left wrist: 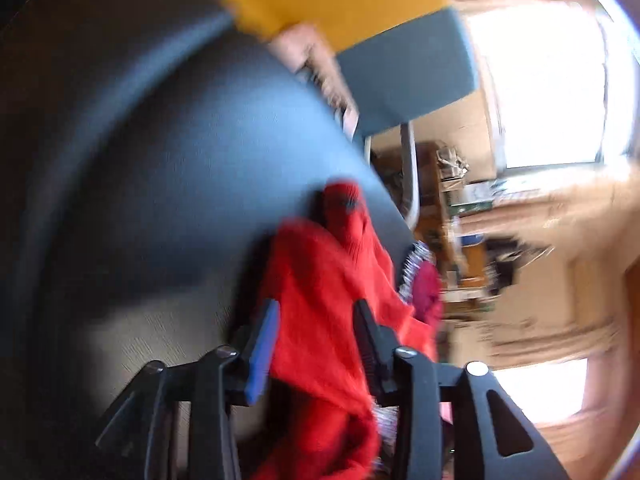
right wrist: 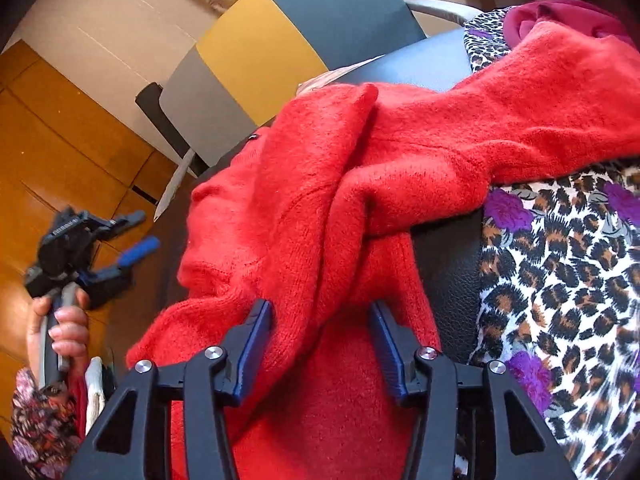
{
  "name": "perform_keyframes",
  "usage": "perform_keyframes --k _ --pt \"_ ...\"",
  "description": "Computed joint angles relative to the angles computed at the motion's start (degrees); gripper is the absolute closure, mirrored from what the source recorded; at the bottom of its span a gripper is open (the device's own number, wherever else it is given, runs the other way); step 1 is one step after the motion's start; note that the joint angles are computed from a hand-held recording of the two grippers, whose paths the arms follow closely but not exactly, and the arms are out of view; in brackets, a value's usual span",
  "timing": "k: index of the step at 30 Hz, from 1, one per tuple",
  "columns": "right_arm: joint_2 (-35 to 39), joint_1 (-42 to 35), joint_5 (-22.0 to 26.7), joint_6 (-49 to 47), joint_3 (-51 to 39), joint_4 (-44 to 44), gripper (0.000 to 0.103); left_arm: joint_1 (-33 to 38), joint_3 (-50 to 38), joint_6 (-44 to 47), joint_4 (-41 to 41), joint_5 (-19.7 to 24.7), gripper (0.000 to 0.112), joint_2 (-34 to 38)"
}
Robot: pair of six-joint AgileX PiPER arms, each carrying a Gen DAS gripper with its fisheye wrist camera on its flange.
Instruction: Fold clothes
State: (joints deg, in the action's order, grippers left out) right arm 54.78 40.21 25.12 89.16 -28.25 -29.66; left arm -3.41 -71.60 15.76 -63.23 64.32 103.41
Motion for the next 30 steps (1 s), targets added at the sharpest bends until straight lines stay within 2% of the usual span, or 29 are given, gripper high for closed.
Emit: perform_keyframes --k 6,7,10,12,13,14,17,19,20,23,30 --pt "0.37 1.23 -0.26 2.75 0.27 -2.62 0.045 0.75 8.97 5.20 -9.97 -0.20 0.064 1.56" --pt "-1.65 3.67 1.71 5.98 1.77 -4.95 0.044 0.28 9.29 5.60 -11.72 -0.11 0.062 2.15" --pt "-0.82 6.58 4.10 10.17 1.26 -8.81 0.043 -2.26 8.69 6.49 -16.49 -0.72 0.062 4.02" --pt "-0.75 7.17 4.41 11.56 1.31 -9.88 0.043 -3.68 7.92 7.92 -18.90 -1.82 0.075 5.15" --pt "-0.76 7.24 4.26 12.21 1.36 -10.25 0.043 -4.40 7.16 8.19 -19.22 -2.47 0.102 5.75" --pt "-1.25 7.02 3.58 13.02 1.87 -10.67 0.042 -5.11 6.38 8.44 -19.52 -3.10 0.106 6.36" --pt "-4.01 5.55 0.57 15.15 4.26 -11.15 0.041 -5.60 4.50 8.04 -17.17 -5.26 0.107 4.35" --pt "-6.19 5.94 0.78 17.72 5.24 -12.10 0.037 -4.40 2.64 7.51 -14.21 -6.44 0.107 1.04" --pt "-6.82 6.88 1.60 19.94 5.49 -13.70 0.034 -3.50 1.66 7.08 -13.25 -6.45 0.107 -0.38" --pt "-5.97 8.37 3.62 19.27 4.62 -13.75 0.032 -0.10 -1.89 5.47 -8.68 -7.56 0.107 -5.33" --pt "0.55 13.15 11.98 12.56 -1.62 -11.67 0.032 9.18 -9.13 2.80 10.40 -13.15 0.107 -13.81"
